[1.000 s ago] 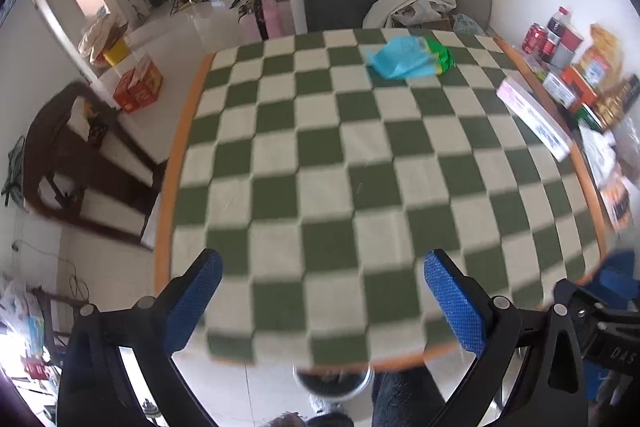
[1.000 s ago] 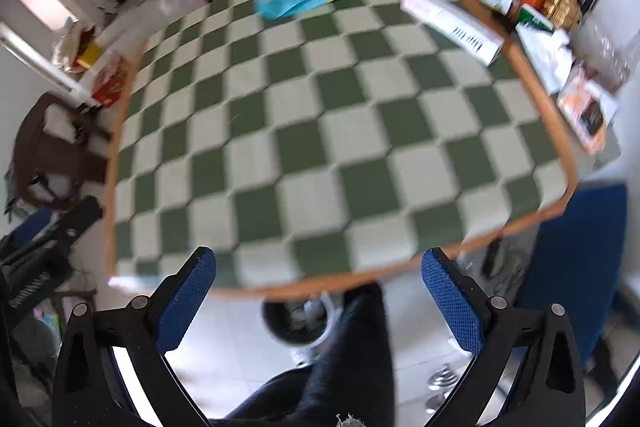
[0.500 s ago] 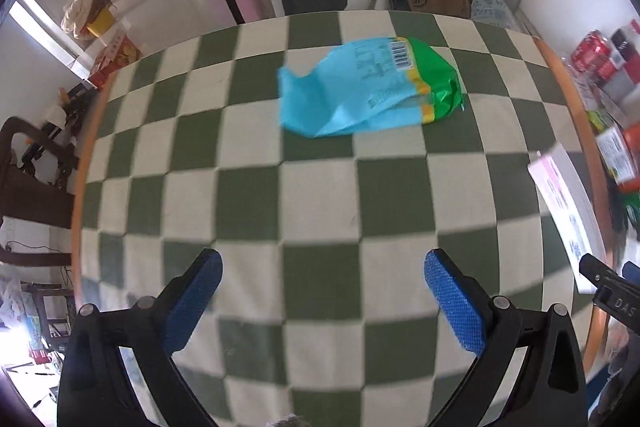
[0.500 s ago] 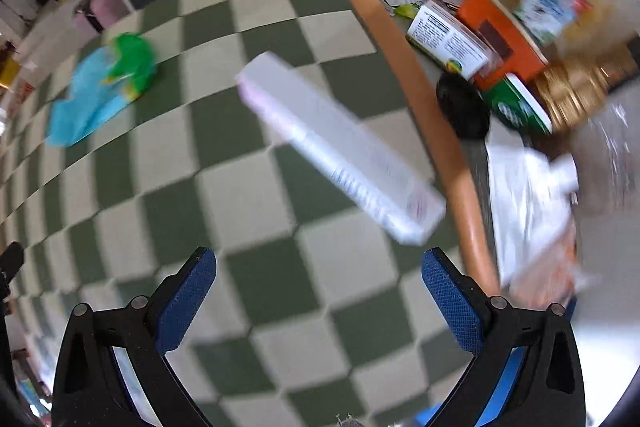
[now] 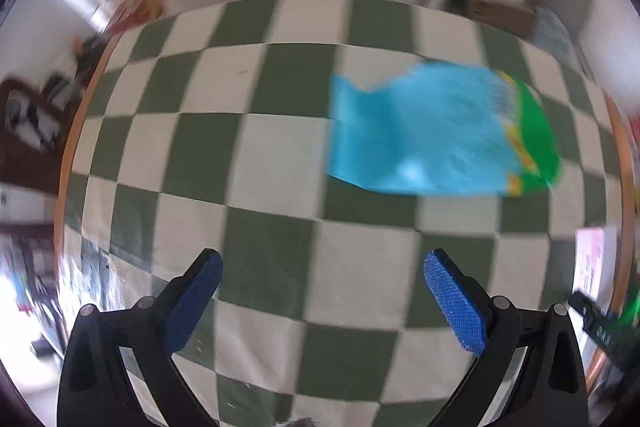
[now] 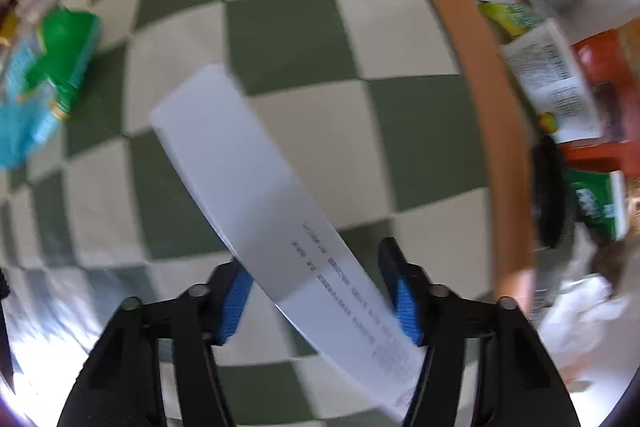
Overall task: Collect trash
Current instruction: 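Grasp the long white paper strip with the right tool while the left tool grasps the blue-green snack bag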
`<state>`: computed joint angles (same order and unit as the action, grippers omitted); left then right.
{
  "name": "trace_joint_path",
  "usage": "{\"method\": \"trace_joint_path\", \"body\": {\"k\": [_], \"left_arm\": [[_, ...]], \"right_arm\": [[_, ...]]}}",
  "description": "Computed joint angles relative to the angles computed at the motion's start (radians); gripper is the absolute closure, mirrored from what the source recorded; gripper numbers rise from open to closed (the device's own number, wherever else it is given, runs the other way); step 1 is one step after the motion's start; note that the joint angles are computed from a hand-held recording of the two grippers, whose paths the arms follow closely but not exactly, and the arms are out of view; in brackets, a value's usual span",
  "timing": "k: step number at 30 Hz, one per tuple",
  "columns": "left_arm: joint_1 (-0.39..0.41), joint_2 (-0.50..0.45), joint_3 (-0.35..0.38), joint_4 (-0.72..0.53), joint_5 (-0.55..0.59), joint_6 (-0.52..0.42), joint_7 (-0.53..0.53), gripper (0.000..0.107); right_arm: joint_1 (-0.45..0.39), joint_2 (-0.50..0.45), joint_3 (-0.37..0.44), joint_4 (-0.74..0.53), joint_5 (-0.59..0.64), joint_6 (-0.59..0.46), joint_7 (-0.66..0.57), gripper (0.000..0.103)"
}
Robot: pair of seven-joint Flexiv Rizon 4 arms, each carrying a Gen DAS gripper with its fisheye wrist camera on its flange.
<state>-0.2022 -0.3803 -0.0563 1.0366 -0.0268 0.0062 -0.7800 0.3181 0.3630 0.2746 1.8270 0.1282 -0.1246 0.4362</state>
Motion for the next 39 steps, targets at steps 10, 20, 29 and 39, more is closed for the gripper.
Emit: {"method": "trace_joint_path", "body": {"k": [10,20,29,39], "left_arm": [[-0.033,-0.305,-0.024,-0.408,-0.087,-0.321,-0.157,0.020],[-0.079,-0.174,-0.019,-0.198,-0.041,-0.129,-0.004,0.105],[-0.001,-0.107,-0.032,-0.170,-0.127,-0.068,0.062,0.107],[0.103,-0.049,-0.027,-0.194,-0.211,-0.091,0.165,0.107]], "right_arm": [[-0.059,-0.009,-0.030,0.035,-0.139,0.147,0.016,0.060],[-0.089,-0.048,-0.056,0.023,-0.149,0.179,-0.076,0.061],[-0.074,-0.025,-0.013,0.025,-0.166,0.179,-0.016,0.062],[-0.002,-0.074,0.047,-0.065,-0.232,0.167,0.099,0.062]]}}
